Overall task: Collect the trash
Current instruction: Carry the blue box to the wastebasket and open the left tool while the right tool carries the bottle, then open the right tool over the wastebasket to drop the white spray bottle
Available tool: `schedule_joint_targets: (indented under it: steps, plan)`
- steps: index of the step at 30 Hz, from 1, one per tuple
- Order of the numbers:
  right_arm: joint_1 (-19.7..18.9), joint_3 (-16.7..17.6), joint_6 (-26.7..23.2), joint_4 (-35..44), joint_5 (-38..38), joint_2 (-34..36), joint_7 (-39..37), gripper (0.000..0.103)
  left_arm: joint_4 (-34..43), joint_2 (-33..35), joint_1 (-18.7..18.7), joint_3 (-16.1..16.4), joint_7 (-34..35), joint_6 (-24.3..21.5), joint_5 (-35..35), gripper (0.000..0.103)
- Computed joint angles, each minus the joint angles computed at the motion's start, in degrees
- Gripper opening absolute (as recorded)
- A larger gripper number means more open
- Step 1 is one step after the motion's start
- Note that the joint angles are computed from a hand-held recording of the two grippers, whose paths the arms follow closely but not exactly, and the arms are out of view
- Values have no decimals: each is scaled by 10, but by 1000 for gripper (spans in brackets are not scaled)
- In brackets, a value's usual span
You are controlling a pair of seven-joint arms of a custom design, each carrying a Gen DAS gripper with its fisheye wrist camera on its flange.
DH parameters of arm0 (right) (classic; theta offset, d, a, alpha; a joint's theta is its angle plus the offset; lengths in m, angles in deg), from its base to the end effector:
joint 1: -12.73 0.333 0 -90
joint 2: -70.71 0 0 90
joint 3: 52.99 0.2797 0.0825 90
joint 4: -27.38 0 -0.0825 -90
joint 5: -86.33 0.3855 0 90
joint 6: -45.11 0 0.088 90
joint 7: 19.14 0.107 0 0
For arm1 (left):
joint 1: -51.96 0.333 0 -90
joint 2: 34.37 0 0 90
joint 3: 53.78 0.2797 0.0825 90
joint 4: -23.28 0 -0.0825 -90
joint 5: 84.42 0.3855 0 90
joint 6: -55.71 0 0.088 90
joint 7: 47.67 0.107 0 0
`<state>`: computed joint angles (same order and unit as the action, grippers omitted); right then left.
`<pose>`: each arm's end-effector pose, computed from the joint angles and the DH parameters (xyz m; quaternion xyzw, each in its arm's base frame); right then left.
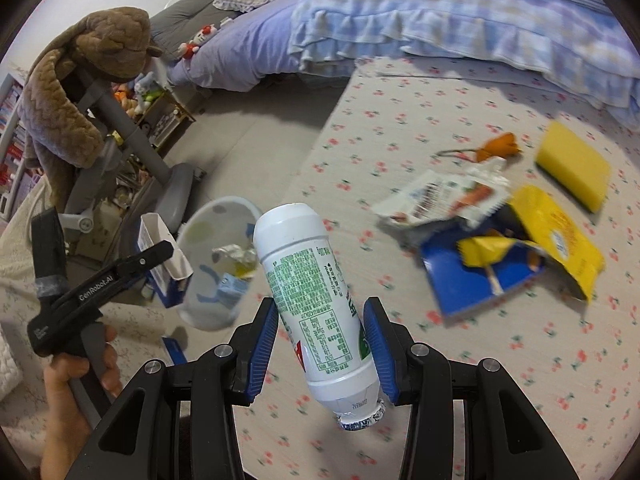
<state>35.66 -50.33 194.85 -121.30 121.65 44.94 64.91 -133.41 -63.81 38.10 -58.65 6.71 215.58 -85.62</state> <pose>0.4077 0.1808 0.4214 -0.7031 0.6448 0.0343 0.2977 0.4015 -0.1335 0.4061 -0.7757 0.5654 -0.2620 0.1004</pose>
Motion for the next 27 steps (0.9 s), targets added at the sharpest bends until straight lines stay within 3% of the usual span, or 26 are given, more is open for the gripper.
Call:
schedule_joint_targets:
  steps: [4, 6, 10, 16, 25, 26, 27]
  plan:
    - [13, 9, 14, 18, 6, 24, -1, 45, -10, -18, 25, -14, -22, -13, 26, 89]
    - [17, 14, 17, 28, 4, 36, 1, 45, -21, -36, 40, -25, -27, -16, 51, 102]
    - [24, 25, 23, 49, -2, 64, 9, 45, -38, -73, 65, -46, -39, -41, 102, 102]
    - [42, 38, 39, 85, 3, 112, 9, 45, -54, -110, 77, -36, -44, -96, 131, 102]
    - [62, 46, 59, 138, 49, 176, -36, 46, -75, -140, 98, -29, -44, -138, 157, 102]
    - [64, 46, 67, 141, 66, 180, -50, 47, -74, -138, 99, -29, -46, -140, 157, 102]
    - [68, 48, 78, 143, 84, 184, -65, 60, -75, -137, 100, -28, -46, -141, 157, 102]
